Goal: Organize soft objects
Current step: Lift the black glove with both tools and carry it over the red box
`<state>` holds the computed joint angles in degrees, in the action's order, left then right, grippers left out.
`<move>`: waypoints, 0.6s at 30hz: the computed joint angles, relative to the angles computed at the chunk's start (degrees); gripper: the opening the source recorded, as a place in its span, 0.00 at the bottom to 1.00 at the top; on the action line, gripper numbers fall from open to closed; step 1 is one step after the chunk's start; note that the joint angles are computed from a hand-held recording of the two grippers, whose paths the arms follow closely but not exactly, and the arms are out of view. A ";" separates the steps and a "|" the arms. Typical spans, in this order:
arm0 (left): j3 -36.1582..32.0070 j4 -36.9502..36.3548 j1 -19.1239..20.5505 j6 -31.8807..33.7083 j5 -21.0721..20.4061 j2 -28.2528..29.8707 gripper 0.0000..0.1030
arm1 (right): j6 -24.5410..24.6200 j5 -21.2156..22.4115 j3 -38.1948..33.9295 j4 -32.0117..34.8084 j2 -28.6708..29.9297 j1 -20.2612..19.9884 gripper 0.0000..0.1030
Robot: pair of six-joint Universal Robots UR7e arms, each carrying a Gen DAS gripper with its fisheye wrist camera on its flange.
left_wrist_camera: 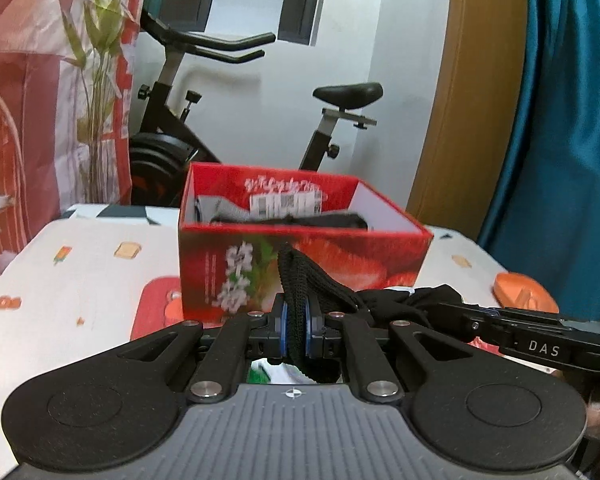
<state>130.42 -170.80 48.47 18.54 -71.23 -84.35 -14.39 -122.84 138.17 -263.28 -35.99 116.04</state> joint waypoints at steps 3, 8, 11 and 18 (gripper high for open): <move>-2.31 -0.39 0.45 0.50 -0.95 1.94 0.09 | -0.41 0.78 -0.66 1.78 -2.45 -0.45 0.09; -7.14 -0.47 1.35 1.94 -2.29 5.98 0.09 | -3.91 0.79 -3.30 7.90 -7.38 -1.20 0.09; -10.91 0.23 2.03 2.09 -2.50 9.34 0.09 | -3.85 2.54 -4.93 14.14 -10.94 -2.67 0.09; -22.06 5.86 4.15 -1.41 -0.20 18.90 0.09 | -7.22 1.81 -13.29 30.40 -14.51 -5.44 0.09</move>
